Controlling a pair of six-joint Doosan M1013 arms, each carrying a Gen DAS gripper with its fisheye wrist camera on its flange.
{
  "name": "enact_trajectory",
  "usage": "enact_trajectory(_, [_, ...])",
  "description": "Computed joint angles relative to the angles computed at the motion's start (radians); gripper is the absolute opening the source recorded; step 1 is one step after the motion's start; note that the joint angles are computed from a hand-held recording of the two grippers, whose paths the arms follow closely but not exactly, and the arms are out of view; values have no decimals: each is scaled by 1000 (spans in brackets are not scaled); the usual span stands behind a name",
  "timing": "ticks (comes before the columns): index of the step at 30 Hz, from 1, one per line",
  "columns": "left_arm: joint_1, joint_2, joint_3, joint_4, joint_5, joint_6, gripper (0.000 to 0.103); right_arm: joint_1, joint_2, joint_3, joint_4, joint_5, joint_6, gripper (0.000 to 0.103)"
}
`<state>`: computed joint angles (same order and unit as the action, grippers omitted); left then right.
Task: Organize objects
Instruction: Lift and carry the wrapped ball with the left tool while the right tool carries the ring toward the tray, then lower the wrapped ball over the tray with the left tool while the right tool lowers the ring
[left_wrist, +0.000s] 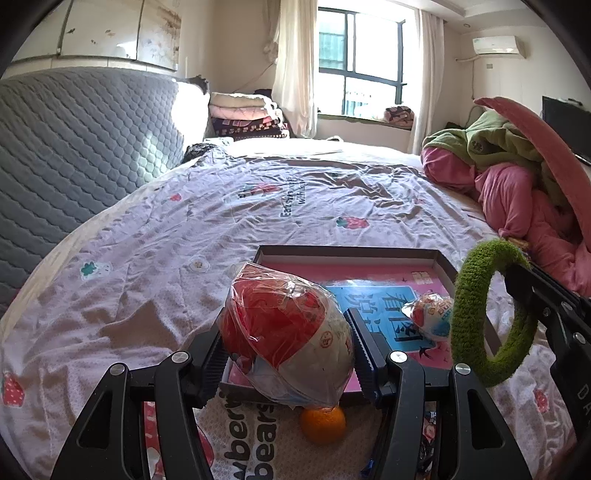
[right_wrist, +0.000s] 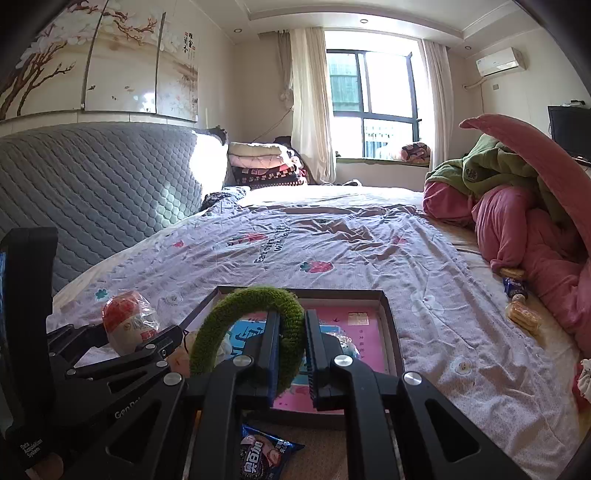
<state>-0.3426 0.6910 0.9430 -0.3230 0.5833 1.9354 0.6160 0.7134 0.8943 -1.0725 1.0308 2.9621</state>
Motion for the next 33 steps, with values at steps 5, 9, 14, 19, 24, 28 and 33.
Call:
enact_trajectory(5, [-4,13,-21,16,9,-15,61,-8,5,-15,-5,-2,-14,13])
enact_trajectory(9, [-7,32,-51,34,37,-28,61,-16,4,-16,1,-8,-11,13])
enact_trajectory(14, [-12,50,-92,44,35,-34,61,-23,10,-29,17,-11,-31,13])
enact_trajectory(19, [-10,71,-138,43,54,-54,61,-28,17,-41,25,-7,-44,13])
enact_trajectory(24, [-10,87,-169,53,69,-60,61,-35,31,-69,27,1,-76,13])
enact_trajectory(28, [-11,101,-195,68,79,-75,61,-40,38,-85,19,2,-84,13])
enact_trajectory(33, [-12,126,-236,78,114,-98,61,-48,55,-113,28,4,-108,13])
